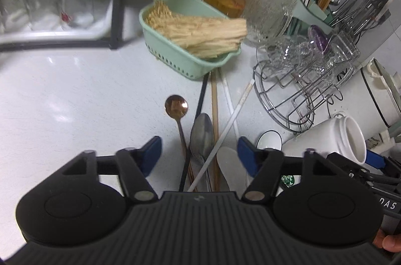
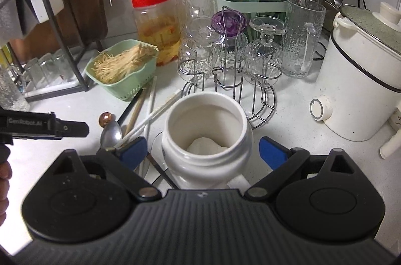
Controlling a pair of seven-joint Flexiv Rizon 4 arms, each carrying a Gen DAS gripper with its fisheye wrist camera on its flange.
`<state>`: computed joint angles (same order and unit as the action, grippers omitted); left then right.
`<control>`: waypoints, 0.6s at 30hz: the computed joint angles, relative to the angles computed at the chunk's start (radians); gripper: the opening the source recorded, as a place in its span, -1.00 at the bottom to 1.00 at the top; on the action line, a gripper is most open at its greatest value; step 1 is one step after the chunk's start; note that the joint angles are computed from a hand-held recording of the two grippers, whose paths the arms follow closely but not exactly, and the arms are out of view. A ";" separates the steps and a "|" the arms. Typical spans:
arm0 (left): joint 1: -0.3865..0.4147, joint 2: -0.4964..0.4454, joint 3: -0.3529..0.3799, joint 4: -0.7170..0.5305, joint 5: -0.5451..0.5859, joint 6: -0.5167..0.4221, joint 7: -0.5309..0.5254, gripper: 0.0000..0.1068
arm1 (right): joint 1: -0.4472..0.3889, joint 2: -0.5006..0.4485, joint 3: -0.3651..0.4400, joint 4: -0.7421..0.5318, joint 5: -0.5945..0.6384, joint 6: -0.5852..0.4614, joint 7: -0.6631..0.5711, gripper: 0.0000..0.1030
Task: Organize utensils
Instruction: 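Move the left tool to the steel spoon and close on its handle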
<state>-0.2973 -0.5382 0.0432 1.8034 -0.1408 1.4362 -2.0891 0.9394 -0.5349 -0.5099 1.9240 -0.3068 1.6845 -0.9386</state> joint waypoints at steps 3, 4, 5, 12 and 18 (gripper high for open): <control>0.073 -0.023 -0.088 -0.001 -0.051 0.011 0.060 -0.06 | 0.025 -0.014 -0.034 -0.008 -0.006 -0.009 0.004 0.73; 0.082 -0.030 -0.097 -0.008 -0.059 0.007 0.078 -0.09 | 0.029 -0.018 -0.041 -0.012 -0.009 -0.015 0.005 0.73; 0.089 -0.036 -0.105 -0.015 -0.065 0.003 0.095 -0.14 | 0.033 -0.021 -0.046 -0.017 -0.012 -0.023 0.007 0.71; 0.132 -0.084 -0.148 -0.066 -0.110 -0.038 0.214 -0.41 | 0.025 -0.018 -0.043 -0.019 -0.051 -0.038 0.034 0.71; 0.123 -0.121 -0.136 -0.118 -0.119 -0.068 0.270 -0.53 | 0.027 -0.017 -0.049 -0.018 -0.072 -0.042 0.055 0.70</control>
<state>-0.1746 -0.6587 -0.0932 1.6858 -0.2596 1.3684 -1.8194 0.9669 -0.5524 -0.5586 1.9058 -0.3787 1.6426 -0.8834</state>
